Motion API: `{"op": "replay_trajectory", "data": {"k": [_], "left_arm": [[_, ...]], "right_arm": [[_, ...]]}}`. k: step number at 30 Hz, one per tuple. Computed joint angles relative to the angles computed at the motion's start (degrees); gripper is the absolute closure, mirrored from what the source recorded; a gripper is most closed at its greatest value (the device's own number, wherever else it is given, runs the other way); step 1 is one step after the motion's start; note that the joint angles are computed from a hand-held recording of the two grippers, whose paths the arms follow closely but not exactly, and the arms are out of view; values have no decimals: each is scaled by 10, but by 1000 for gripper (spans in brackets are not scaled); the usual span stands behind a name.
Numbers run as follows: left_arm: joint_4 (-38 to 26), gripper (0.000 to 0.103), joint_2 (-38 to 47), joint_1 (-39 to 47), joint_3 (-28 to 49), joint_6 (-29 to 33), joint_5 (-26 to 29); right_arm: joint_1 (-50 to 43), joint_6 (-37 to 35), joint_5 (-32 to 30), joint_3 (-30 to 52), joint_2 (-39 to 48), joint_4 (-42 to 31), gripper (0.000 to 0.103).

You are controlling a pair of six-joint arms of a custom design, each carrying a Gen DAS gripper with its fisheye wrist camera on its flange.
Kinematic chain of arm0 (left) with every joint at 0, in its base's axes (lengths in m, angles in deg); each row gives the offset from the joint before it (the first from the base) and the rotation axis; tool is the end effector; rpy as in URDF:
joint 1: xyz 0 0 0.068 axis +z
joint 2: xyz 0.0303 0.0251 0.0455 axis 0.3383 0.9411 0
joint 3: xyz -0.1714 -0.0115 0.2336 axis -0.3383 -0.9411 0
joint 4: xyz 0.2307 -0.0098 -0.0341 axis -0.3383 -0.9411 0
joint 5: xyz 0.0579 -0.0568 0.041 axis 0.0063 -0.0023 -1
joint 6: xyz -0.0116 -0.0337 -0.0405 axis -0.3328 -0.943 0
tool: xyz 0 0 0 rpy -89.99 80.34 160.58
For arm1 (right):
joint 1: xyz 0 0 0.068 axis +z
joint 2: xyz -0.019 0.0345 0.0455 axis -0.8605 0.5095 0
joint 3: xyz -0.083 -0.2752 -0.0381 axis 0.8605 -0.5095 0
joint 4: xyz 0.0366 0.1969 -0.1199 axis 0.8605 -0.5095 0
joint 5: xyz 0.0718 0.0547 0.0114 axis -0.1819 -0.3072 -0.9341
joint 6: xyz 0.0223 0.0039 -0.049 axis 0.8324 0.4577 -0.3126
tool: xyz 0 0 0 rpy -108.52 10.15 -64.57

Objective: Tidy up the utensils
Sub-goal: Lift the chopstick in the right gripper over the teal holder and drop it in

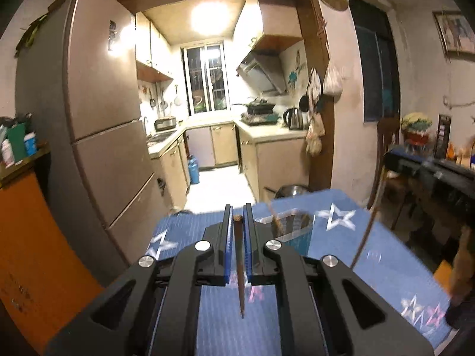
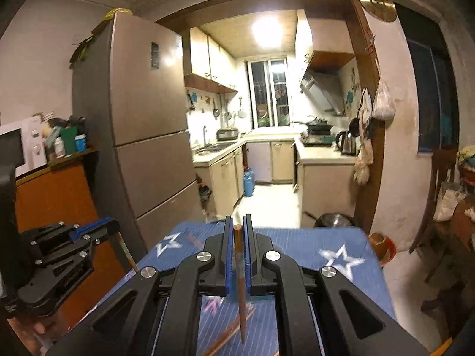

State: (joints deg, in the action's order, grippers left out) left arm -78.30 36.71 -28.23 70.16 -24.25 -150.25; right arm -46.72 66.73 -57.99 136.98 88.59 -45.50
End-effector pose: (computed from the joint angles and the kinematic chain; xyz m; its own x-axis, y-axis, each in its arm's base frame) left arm 0.2248 -0.2032 0.4238 -0.3585 -0.0154 -0.9334 -0.3064 0.9464 0.1020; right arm 0.2788 0.0804 0.4200 -0.2779 -0.0955 -0.9558 -0.6535 0.7481 0.1153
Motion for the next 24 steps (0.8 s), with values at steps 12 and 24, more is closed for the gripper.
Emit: {"op": "replay_trajectory", "data": {"k": [12, 24], "left_arm": [[34, 98, 173, 143, 316, 148, 163], [128, 98, 209, 233, 212, 142, 267]], "right_arm": [[54, 45, 79, 451, 278, -137, 95], [86, 46, 127, 705, 501, -227, 95]]}}
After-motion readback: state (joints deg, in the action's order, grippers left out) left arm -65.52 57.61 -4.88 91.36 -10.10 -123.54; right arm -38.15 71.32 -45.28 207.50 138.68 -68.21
